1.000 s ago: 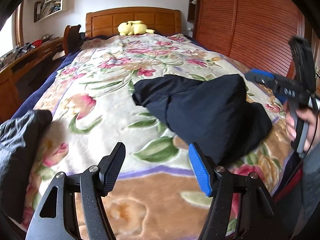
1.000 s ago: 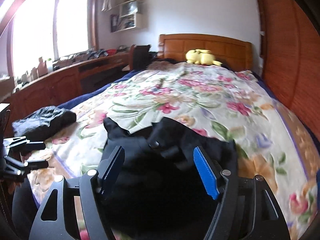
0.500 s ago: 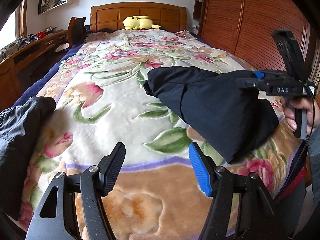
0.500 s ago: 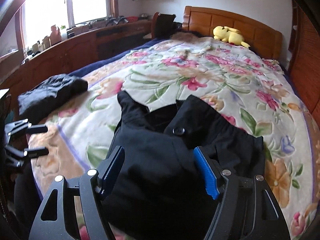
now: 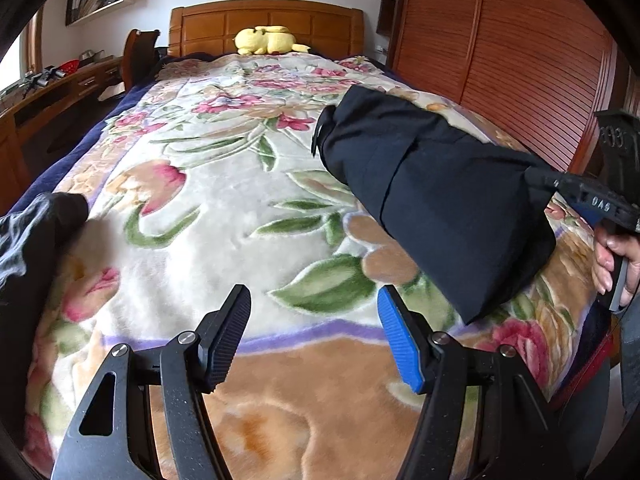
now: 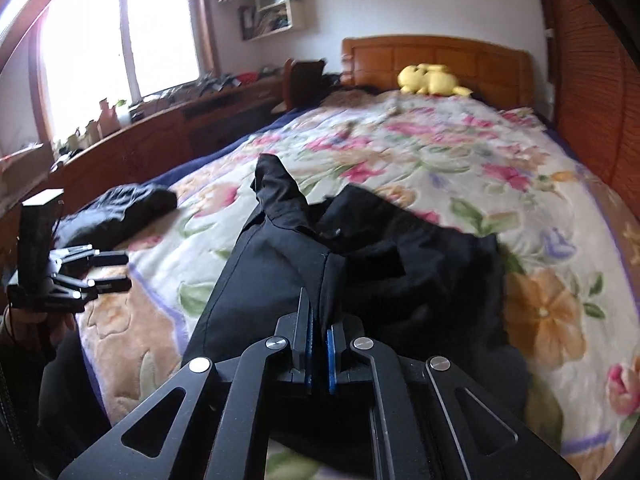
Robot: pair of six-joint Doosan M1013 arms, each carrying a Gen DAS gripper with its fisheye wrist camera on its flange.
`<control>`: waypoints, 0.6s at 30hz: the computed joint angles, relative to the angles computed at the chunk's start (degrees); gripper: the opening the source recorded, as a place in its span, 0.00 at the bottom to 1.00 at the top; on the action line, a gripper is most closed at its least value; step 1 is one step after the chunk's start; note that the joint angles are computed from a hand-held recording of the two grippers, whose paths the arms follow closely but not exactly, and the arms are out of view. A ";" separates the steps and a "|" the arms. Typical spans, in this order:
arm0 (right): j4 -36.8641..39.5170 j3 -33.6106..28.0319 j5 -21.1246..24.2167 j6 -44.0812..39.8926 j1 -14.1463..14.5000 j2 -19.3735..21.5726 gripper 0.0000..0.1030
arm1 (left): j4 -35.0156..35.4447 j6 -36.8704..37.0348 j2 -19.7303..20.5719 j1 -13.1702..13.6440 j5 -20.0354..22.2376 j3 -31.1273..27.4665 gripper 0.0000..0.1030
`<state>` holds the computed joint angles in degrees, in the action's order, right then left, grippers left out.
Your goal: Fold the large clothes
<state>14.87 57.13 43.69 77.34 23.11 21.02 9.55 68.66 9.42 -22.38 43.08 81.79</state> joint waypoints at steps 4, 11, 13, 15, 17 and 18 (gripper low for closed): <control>-4.81 4.70 -6.81 3.78 0.21 -3.92 0.04 | -0.95 2.02 1.02 -0.51 -0.52 -1.49 0.65; -25.08 11.64 -3.52 24.31 0.18 -8.44 0.03 | -3.15 5.91 3.10 -1.19 -1.96 -5.06 0.65; -23.55 12.27 1.13 24.44 -0.54 -8.03 0.03 | -4.14 7.23 3.95 -1.52 -2.18 -6.30 0.65; -22.90 12.71 3.62 24.69 -0.67 -7.58 0.03 | -5.18 8.37 4.59 -1.78 -2.11 -7.18 0.65; -23.47 12.65 4.15 25.45 -0.36 -7.49 0.04 | -5.98 9.21 5.04 -2.13 -2.02 -7.76 0.65; -23.95 12.78 3.39 26.06 -0.15 -7.74 0.04 | -6.13 9.53 5.22 -2.37 -1.94 -7.98 0.65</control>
<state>-9.08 69.91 47.07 103.40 22.96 13.28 3.43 78.19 14.64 -24.75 41.14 73.81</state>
